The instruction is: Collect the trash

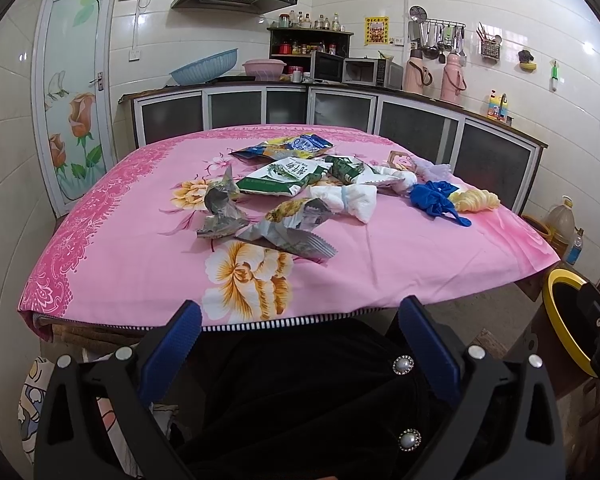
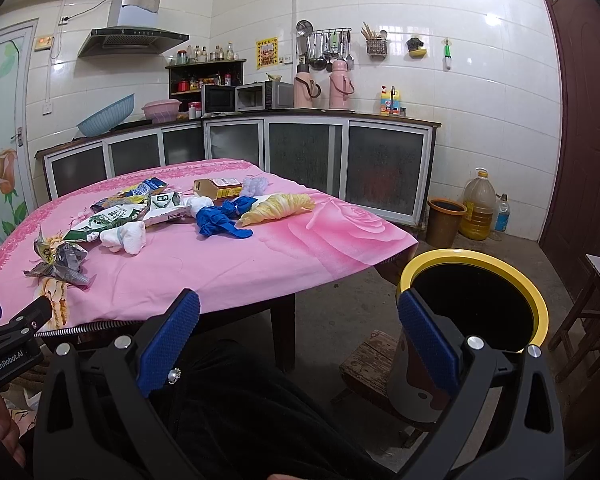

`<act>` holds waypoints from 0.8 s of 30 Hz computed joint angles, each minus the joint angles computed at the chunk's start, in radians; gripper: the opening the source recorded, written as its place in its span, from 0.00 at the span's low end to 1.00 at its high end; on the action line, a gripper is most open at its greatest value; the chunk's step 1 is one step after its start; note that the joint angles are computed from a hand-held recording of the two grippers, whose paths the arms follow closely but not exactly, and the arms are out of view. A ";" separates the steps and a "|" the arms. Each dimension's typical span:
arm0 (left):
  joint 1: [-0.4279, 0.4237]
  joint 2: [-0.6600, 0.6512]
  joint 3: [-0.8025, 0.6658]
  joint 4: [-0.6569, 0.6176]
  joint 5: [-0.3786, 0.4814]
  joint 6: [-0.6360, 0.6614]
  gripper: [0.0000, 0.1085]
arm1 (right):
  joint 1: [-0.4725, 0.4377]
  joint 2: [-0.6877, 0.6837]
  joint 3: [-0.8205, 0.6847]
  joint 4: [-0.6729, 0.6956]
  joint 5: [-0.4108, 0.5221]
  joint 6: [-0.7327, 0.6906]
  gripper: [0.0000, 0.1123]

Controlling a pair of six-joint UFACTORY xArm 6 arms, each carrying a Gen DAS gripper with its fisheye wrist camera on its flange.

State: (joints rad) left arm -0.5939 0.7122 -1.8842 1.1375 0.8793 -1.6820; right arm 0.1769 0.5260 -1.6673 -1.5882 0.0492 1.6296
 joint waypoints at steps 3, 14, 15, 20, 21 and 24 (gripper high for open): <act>0.001 0.003 -0.004 -0.008 0.001 0.008 0.88 | 0.000 0.001 -0.001 -0.005 0.000 0.005 0.85; -0.001 0.006 -0.010 -0.020 0.013 0.019 0.88 | 0.001 0.000 0.000 -0.012 0.000 0.014 0.85; -0.002 0.005 -0.009 -0.020 0.014 0.019 0.88 | 0.001 -0.001 0.001 -0.014 0.001 0.017 0.85; -0.001 0.004 -0.006 -0.025 0.014 0.021 0.88 | -0.001 -0.002 0.000 0.001 0.001 0.000 0.85; -0.002 0.005 -0.008 -0.027 0.015 0.022 0.88 | -0.001 -0.001 -0.001 0.001 0.001 0.001 0.85; -0.002 0.006 -0.010 -0.027 0.018 0.021 0.88 | -0.005 -0.003 0.000 0.025 0.000 -0.024 0.85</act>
